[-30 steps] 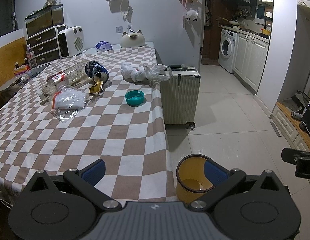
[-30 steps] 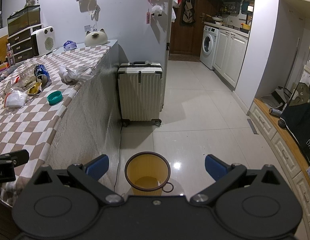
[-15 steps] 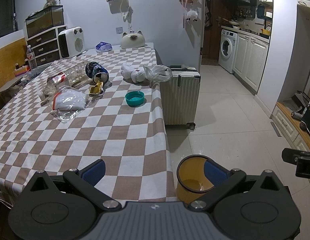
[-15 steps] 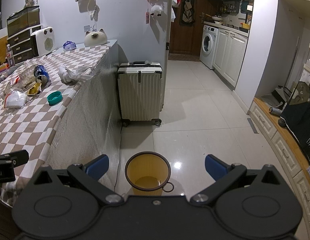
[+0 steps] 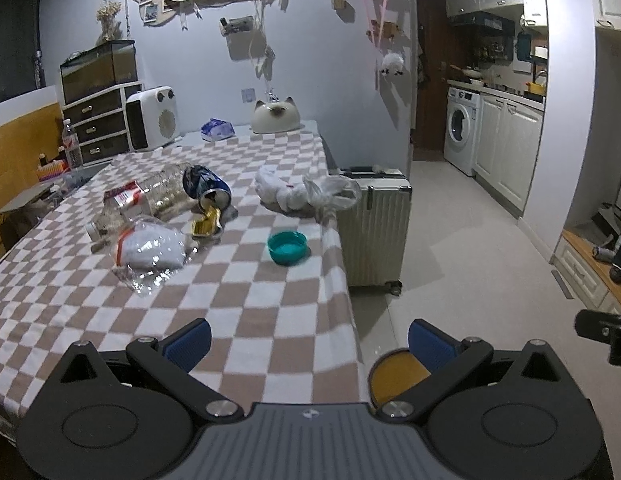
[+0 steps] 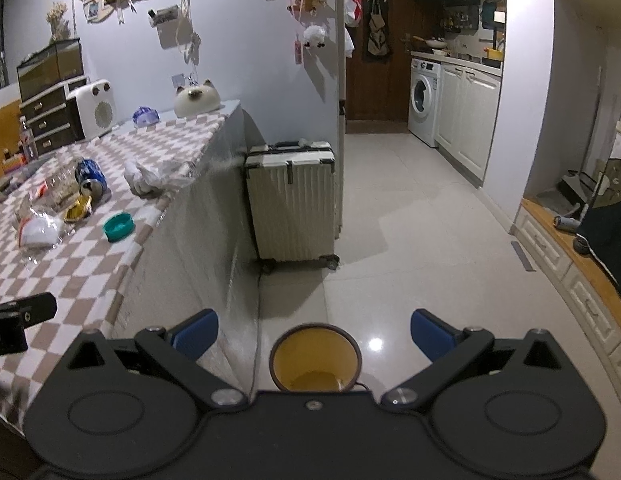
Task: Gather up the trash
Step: 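Move both tools toward the trash on the checkered table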
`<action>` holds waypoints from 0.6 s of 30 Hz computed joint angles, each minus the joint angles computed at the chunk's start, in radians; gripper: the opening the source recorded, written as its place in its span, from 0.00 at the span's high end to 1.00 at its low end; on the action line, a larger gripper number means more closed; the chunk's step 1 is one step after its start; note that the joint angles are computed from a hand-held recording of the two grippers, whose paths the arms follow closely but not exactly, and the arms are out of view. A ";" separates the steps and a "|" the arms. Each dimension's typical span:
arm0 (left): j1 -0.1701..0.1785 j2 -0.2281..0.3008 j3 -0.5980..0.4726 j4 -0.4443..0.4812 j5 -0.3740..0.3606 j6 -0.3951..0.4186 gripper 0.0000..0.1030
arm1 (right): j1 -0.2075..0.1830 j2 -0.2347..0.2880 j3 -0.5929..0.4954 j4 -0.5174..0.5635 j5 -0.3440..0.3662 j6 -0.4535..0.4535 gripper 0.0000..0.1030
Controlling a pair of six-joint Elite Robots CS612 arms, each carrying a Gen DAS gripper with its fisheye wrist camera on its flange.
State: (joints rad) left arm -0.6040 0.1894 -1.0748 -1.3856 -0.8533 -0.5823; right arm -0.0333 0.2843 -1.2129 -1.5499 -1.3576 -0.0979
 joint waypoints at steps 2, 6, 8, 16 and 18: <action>0.007 -0.003 0.014 -0.024 0.010 0.010 0.00 | 0.001 -0.002 0.011 -0.025 0.010 0.002 0.00; 0.022 -0.009 0.044 -0.072 0.028 0.025 0.00 | 0.006 -0.010 0.040 -0.084 0.020 -0.003 0.00; 0.032 -0.007 0.055 -0.113 0.032 0.027 0.00 | 0.008 -0.014 0.055 -0.112 0.025 -0.007 0.00; 0.078 -0.031 0.169 -0.256 0.002 0.084 0.00 | 0.015 -0.032 0.119 -0.218 0.048 -0.009 0.00; 0.086 -0.040 0.204 -0.292 -0.008 0.118 0.00 | 0.015 -0.036 0.139 -0.252 0.065 -0.007 0.00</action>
